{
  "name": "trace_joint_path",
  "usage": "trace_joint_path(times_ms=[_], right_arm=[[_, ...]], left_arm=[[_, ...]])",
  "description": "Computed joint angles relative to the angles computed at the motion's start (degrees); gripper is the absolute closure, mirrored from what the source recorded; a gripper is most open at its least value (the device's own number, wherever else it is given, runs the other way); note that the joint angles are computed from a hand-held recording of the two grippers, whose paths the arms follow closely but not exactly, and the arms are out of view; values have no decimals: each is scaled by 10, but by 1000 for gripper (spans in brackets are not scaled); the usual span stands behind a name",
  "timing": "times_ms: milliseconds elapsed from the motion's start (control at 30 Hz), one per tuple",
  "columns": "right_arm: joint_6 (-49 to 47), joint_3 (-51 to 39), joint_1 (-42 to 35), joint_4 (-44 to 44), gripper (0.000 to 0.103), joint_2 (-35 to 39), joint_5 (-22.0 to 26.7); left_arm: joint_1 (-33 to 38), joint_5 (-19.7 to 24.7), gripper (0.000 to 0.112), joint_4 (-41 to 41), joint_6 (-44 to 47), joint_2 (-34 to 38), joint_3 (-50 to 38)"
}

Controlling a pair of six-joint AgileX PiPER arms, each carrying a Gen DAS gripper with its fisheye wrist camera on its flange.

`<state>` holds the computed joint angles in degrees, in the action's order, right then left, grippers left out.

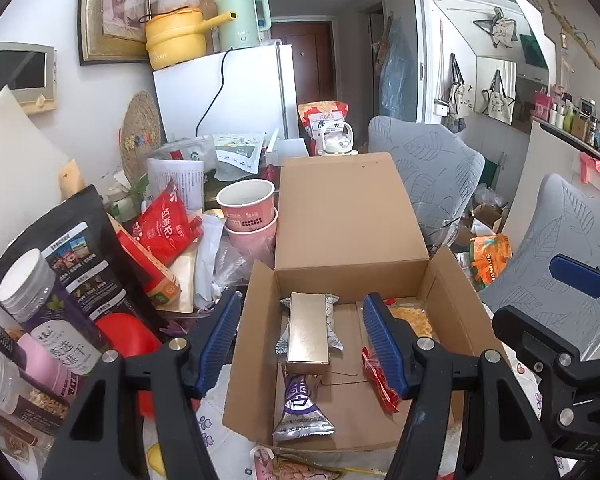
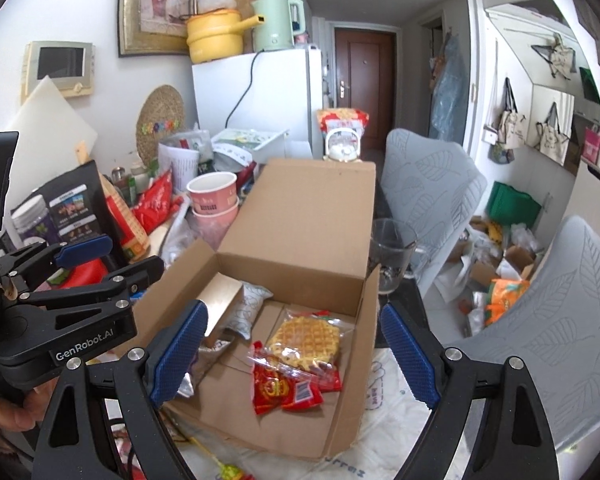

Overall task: Organize snacks
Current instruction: 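Withdraw both open tools from the box toward the remaining snacks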

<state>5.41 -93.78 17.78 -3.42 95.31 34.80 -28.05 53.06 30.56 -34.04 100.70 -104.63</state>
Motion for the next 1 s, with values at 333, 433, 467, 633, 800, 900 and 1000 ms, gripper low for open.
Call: trace_joint_path(times_ms=[333,433,467,633,800,900,1000], right_arm=[[31,86,36,-37,14,-100,-20],[55,114,48,-63,14,-129,-25],[67,126,55,-75,14,-140,-26],[118,175,80,-125,14,-185,-32],[170,228,107,-166,14,-227,-34],[199,256,124,-189,14,-247,-36],[236,285,141,-215,14,-264,-39]], left_arm=[[-47,11,45,44,-45,-99,85],[-69,10,36,68,-68,-134,122],[-77,10,36,78,-78,-146,136],[-109,18,36,92,-100,-192,184],[-147,30,36,118,-136,-238,239],[-161,34,36,120,-148,-263,266],[-178,41,36,124,-162,-286,295]])
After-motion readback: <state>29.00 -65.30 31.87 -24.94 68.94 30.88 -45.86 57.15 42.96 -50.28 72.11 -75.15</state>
